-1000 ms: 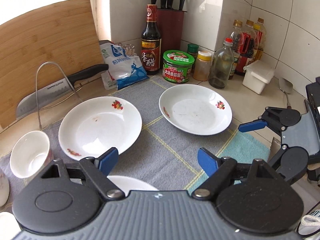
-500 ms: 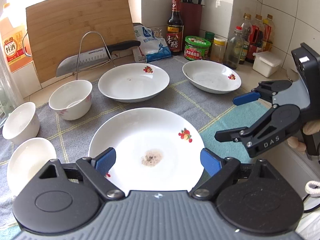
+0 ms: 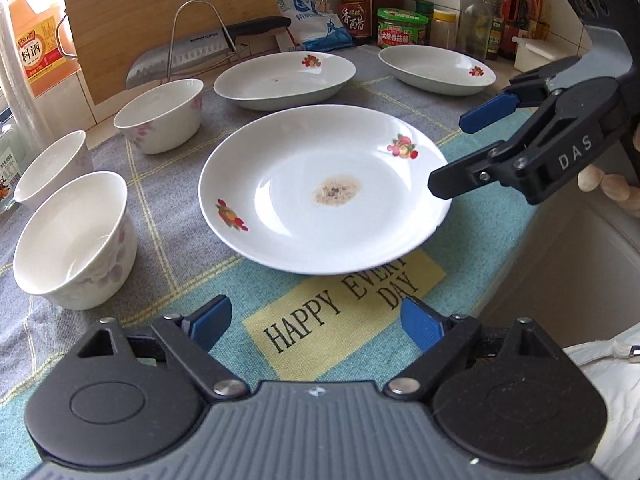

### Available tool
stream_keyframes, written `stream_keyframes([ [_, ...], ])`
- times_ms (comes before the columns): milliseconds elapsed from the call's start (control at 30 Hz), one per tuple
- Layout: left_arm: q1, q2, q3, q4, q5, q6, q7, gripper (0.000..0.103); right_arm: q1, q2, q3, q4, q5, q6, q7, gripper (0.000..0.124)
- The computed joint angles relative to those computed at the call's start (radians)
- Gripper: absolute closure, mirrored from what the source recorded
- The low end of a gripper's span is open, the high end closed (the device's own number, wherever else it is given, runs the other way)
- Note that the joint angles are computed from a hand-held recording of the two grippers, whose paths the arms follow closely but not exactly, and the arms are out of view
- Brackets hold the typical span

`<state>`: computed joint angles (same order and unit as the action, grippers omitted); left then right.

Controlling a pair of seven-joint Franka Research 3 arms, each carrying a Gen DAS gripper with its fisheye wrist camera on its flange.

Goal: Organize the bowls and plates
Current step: 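Move the right tool to the rim of the brown-stained plate, then close the right tool on the stained plate rim and lift it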

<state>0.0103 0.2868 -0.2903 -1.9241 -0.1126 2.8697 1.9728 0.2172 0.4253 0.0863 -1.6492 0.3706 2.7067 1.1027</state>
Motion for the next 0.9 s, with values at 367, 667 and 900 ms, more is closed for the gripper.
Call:
stream_keyframes([
  [367, 0.044, 0.056, -0.051, 0.044, -0.056, 0.003, 0.033, 0.000, -0.034, 0.113, 0.028, 0.177, 0.087, -0.217, -0.008, 0.021],
  [667, 0.071, 0.090, -0.082, 0.083, -0.110, 0.002, 0.113, 0.000, -0.039, 0.244, 0.031, 0.394, 0.082, -0.338, 0.000, 0.021],
  [900, 0.098, 0.107, -0.114, 0.098, -0.142, 0.007, 0.174, 0.000, -0.064, 0.345, 0.048, 0.569, 0.101, -0.455, 0.002, 0.021],
])
